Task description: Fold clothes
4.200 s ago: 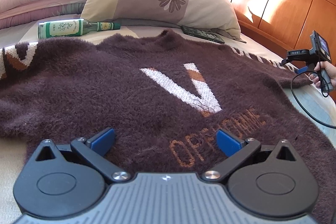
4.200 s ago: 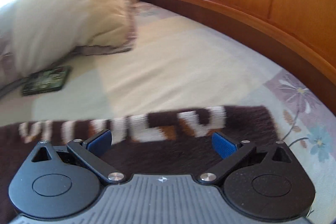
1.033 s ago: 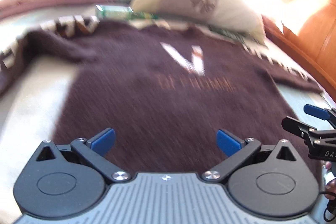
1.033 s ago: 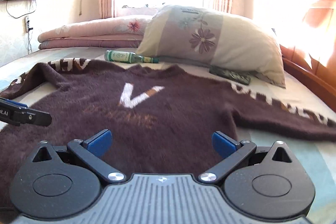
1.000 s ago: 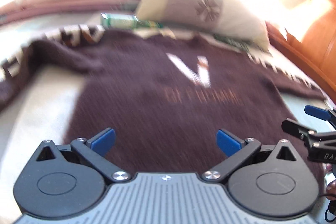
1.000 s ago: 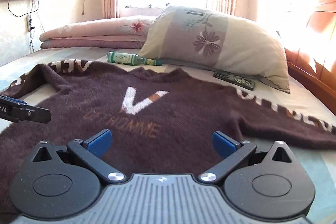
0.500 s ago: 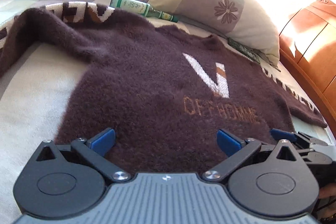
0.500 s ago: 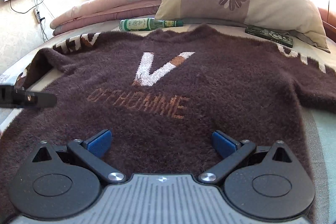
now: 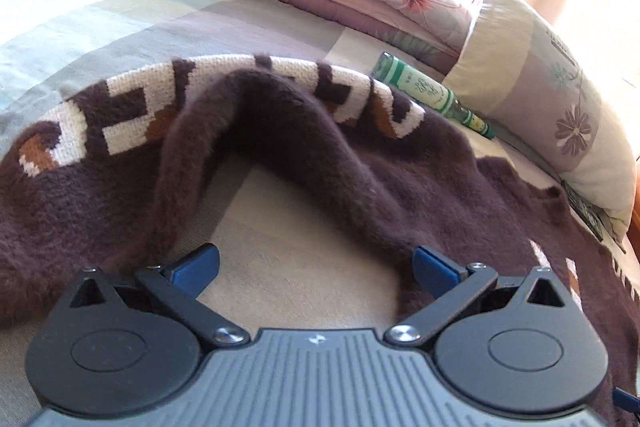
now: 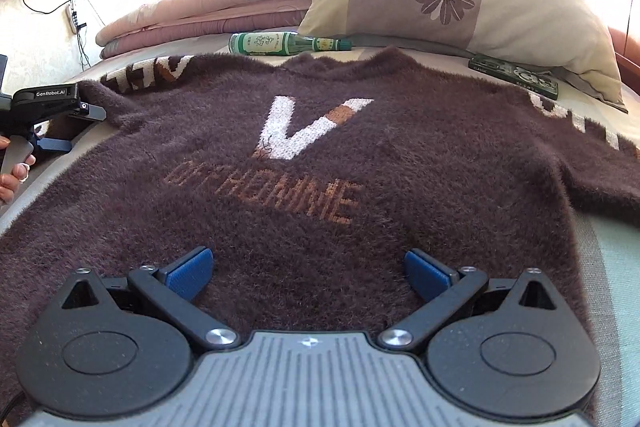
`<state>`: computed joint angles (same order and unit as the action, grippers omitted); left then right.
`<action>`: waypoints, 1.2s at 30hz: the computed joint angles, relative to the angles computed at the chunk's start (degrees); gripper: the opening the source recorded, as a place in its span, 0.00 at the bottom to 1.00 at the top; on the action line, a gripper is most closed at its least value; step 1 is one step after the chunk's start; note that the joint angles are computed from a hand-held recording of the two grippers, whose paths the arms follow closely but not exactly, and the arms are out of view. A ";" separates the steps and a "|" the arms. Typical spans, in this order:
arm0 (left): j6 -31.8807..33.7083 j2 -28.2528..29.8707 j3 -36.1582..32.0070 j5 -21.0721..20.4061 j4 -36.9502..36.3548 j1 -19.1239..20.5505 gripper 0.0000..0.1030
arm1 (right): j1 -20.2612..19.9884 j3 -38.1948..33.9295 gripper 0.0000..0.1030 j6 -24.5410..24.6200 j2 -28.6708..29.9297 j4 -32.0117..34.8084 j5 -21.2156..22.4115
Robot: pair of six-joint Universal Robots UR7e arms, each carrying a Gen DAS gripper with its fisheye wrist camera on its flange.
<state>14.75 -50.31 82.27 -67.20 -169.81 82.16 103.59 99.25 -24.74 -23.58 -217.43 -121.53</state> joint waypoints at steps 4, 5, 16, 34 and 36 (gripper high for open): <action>-0.56 1.41 -4.21 1.51 -0.23 1.00 0.99 | -0.06 0.05 1.00 -0.06 0.02 -0.14 0.18; -0.17 1.84 -5.37 1.93 -0.22 1.24 0.99 | -0.07 0.08 1.00 -0.09 0.03 -0.20 0.21; 7.47 9.76 -22.28 16.55 -1.56 2.32 0.99 | -0.09 -0.23 1.00 -0.43 0.26 -0.28 0.11; 22.13 9.44 -21.68 18.56 -11.58 -4.77 0.99 | 0.13 -0.04 1.00 -0.77 0.18 -0.26 -0.29; 18.11 7.83 -18.30 12.85 -5.01 -5.09 0.99 | 0.19 0.21 1.00 -0.48 -0.15 0.16 -0.27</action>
<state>32.86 -42.48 63.97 -54.35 -174.82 77.07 103.78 99.45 -25.22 -23.72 -217.27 -121.80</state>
